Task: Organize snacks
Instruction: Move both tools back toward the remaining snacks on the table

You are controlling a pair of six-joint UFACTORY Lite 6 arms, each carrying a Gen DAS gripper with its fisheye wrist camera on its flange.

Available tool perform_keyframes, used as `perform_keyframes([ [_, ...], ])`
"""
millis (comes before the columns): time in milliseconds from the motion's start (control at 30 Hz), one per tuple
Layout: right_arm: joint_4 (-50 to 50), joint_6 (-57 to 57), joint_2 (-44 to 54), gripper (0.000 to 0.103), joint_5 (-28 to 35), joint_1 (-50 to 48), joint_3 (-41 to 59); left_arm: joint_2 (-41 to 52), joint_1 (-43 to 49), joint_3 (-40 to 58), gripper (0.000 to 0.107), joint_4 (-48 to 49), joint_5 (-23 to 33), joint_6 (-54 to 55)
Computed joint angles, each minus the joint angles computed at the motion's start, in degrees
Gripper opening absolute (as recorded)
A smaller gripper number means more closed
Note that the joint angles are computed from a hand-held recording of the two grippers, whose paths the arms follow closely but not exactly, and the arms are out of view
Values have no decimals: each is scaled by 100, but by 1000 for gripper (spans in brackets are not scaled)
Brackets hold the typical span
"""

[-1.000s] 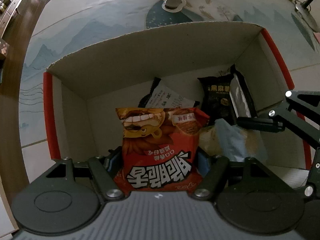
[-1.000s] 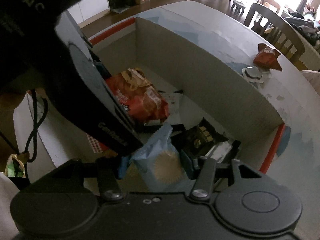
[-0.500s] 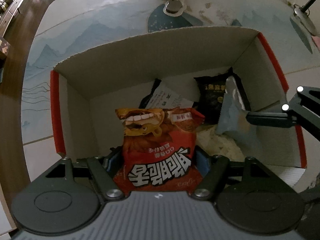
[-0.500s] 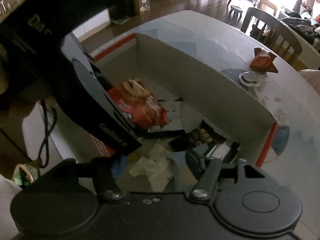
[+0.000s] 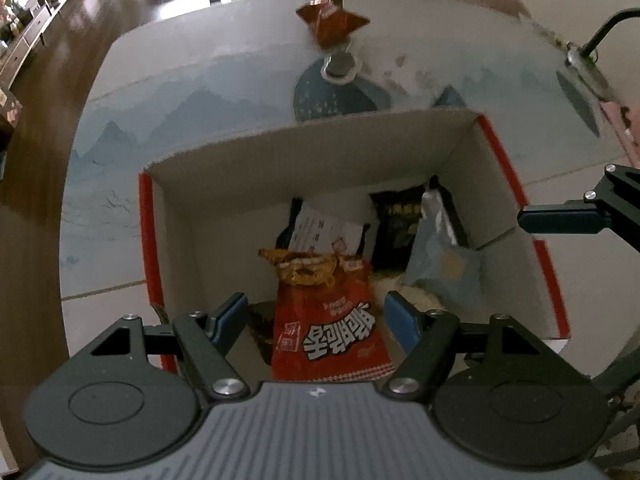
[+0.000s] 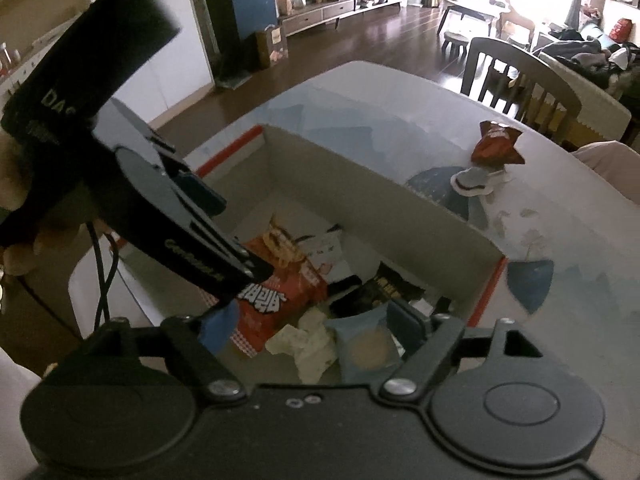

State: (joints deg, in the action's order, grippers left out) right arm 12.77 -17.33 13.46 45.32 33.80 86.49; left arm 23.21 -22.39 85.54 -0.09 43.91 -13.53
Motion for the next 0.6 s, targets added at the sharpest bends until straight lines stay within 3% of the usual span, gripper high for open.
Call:
perform_keyframes([
  [367,119,-121,-157,89,225,-285,470,-366,-48,341,75,423,66,-132],
  [533,245,-140,3,100,316,-549,992,-337,32,766,75,517,67,-74],
  [600,316,-147,118,101,381,-690,1256,-281,67,968,80,533,58,-74],
])
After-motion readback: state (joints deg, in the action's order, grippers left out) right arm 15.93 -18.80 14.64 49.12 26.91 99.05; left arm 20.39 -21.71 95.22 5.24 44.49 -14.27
